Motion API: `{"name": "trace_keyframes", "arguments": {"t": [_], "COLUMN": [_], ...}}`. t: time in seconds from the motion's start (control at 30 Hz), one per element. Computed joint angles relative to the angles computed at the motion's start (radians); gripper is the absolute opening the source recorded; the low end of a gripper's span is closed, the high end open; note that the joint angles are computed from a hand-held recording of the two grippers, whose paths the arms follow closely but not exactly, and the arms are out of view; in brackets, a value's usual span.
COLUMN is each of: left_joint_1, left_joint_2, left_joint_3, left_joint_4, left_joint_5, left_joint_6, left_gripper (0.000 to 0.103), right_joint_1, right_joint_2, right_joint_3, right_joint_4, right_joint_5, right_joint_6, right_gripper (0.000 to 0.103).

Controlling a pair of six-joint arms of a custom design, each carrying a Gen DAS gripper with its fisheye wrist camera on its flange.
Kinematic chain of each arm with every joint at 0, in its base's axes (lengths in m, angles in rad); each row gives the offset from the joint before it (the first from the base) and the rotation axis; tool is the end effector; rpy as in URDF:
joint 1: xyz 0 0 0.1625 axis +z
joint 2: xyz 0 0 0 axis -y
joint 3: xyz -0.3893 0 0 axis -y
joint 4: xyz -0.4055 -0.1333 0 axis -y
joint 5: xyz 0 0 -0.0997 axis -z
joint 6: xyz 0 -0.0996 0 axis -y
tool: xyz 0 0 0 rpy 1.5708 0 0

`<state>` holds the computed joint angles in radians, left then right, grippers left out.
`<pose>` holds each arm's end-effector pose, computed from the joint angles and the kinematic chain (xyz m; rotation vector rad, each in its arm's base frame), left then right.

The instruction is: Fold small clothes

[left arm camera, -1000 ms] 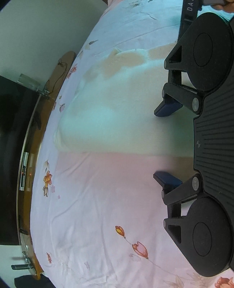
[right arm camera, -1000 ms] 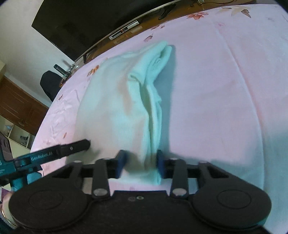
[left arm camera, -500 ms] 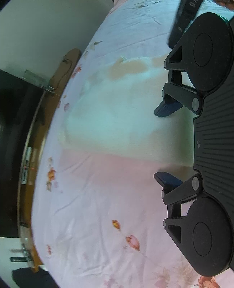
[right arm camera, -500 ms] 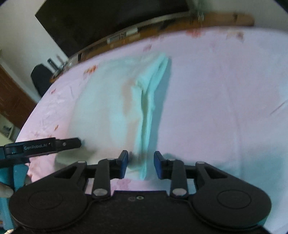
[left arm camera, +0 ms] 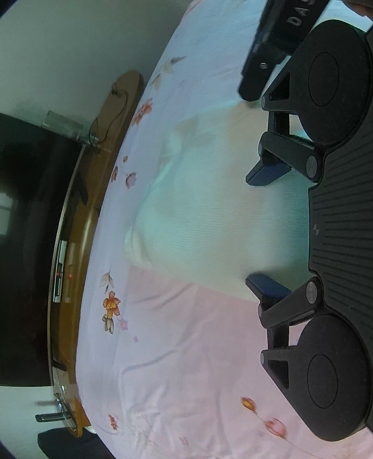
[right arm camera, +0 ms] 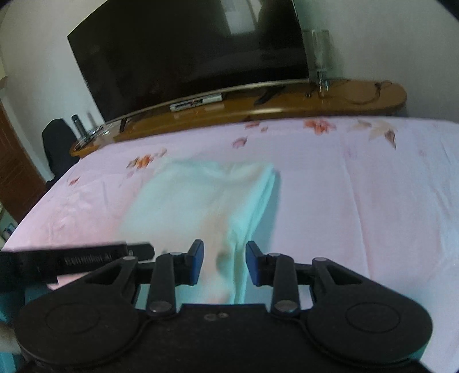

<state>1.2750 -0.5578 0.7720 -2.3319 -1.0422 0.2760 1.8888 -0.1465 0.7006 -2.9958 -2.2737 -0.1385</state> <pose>-0.0741 -0.8727 0.2608 0.5297 2.4833 -0.7169 0.3320 -0.7880 0.0333 0.1375 -2.3168 1.1353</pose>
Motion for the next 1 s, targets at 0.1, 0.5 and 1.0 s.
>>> {"name": "trace_keyframes", "arguments": {"t": [0.1, 0.5, 1.0], "left_joint_1": [-0.003, 0.001, -0.056], "left_joint_2": [0.035, -0.062, -0.525], "left_joint_3": [-0.037, 0.095, 0.591], "left_joint_4": [0.005, -0.066, -0.127], "left_joint_5": [0.025, -0.015, 0.045], "left_joint_6": [0.001, 0.051, 0.089], "left_gripper": [0.071, 0.082, 0.103], "right_joint_1": [-0.019, -0.018, 0.132], "right_joint_2": [0.085, 0.005, -0.310], "right_joint_3": [-0.170, -0.032, 0.543], "right_joint_4": [0.089, 0.080, -0.040], "right_joint_5": [-0.013, -0.020, -0.066], "right_joint_6": [-0.021, -0.015, 0.255], "right_gripper": [0.033, 0.043, 0.093]}}
